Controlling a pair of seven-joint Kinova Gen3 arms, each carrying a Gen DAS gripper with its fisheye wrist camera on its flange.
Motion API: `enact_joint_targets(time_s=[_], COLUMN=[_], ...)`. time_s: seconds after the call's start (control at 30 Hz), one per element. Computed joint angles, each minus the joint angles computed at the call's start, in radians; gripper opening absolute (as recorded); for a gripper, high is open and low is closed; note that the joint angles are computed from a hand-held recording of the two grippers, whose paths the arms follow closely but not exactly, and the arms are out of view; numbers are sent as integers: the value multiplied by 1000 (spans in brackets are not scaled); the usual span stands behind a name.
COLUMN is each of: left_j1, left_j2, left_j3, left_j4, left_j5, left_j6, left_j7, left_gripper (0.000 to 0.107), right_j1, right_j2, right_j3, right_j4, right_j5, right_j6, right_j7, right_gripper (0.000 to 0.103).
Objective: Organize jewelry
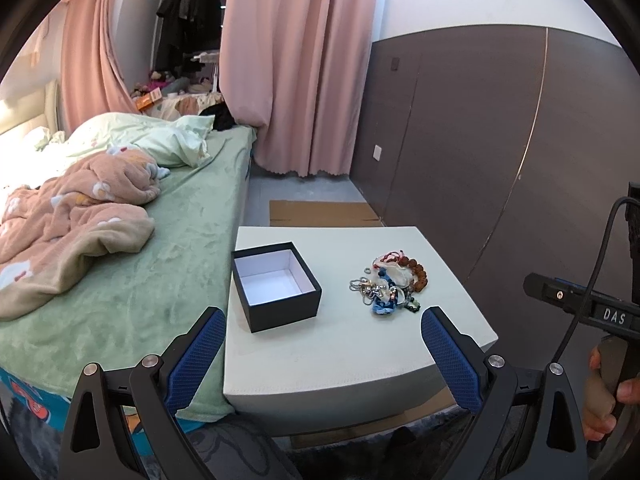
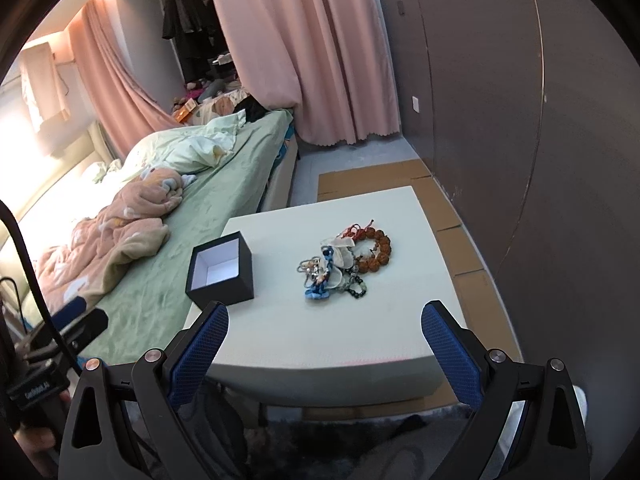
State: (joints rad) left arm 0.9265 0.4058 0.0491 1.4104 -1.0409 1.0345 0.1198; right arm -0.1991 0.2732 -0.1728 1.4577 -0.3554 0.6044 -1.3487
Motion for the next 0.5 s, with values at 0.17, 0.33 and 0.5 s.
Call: enact_joint_targets(time_s=[0.17,0.33,0.5], left_j1=[-44,-70,-110], left_j2=[42,89,143], left_j3=[-4,-29,-47], left_j4=[-70,-149,-242], left_j5=[64,137,243], left_j6=[-15,-32,-59], left_j7=[-80,-167,-292], left_gripper=[98,98,98], right_j1=[32,59,95], right_j2=[82,180,286], right_j3=[-10,-21,-36], right_j4=[-102,-221,-346], right_j5=[-47,-82,-129], right_j6=[56,126,216], right_j7=[13,-4,-35], right_gripper=[98,97,92])
